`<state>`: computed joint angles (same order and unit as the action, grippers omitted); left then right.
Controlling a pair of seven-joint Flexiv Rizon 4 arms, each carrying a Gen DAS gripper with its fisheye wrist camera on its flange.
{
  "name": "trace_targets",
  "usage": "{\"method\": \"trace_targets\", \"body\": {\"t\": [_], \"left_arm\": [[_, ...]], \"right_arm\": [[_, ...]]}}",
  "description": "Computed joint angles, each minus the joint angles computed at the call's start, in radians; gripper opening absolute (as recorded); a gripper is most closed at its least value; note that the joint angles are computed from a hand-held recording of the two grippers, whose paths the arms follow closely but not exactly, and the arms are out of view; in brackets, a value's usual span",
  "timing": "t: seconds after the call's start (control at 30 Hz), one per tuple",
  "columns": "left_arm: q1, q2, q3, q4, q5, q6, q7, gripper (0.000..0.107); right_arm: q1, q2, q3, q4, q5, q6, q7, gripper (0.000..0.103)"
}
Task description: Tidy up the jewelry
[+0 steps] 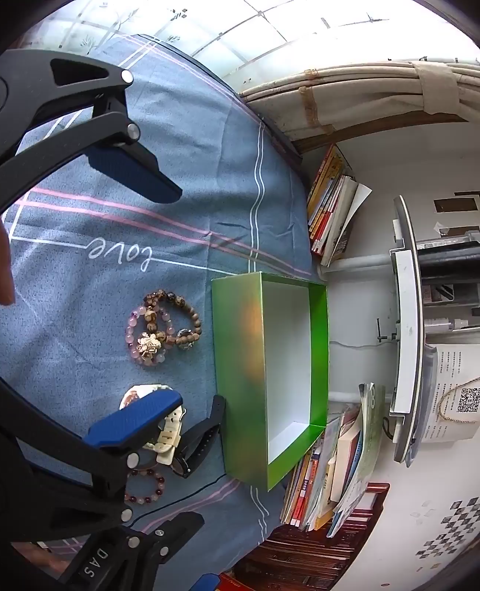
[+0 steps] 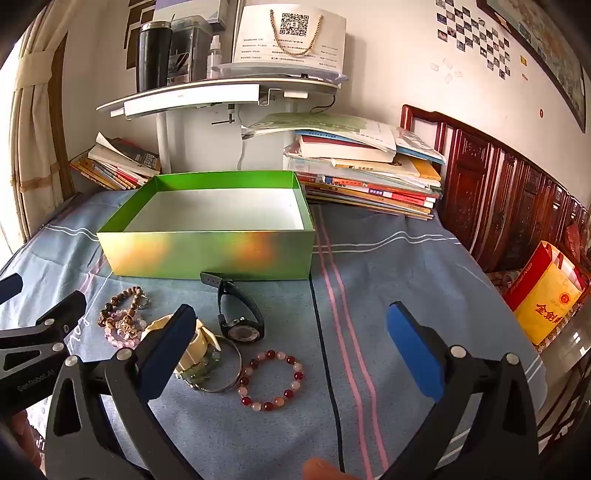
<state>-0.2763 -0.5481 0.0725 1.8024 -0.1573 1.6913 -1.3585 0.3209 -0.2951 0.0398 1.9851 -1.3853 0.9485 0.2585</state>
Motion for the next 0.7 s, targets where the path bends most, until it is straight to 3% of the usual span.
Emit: {"method": "trace_targets", "body": {"t": [0.7], "left_arm": [[0.007, 0.002, -0.008, 0.001, 0.003, -0.001, -0.003, 0.1]], "right_arm": [[0.007, -0.014, -0.001, -0.011, 0.002, 0.004, 0.009, 0.101]]}}
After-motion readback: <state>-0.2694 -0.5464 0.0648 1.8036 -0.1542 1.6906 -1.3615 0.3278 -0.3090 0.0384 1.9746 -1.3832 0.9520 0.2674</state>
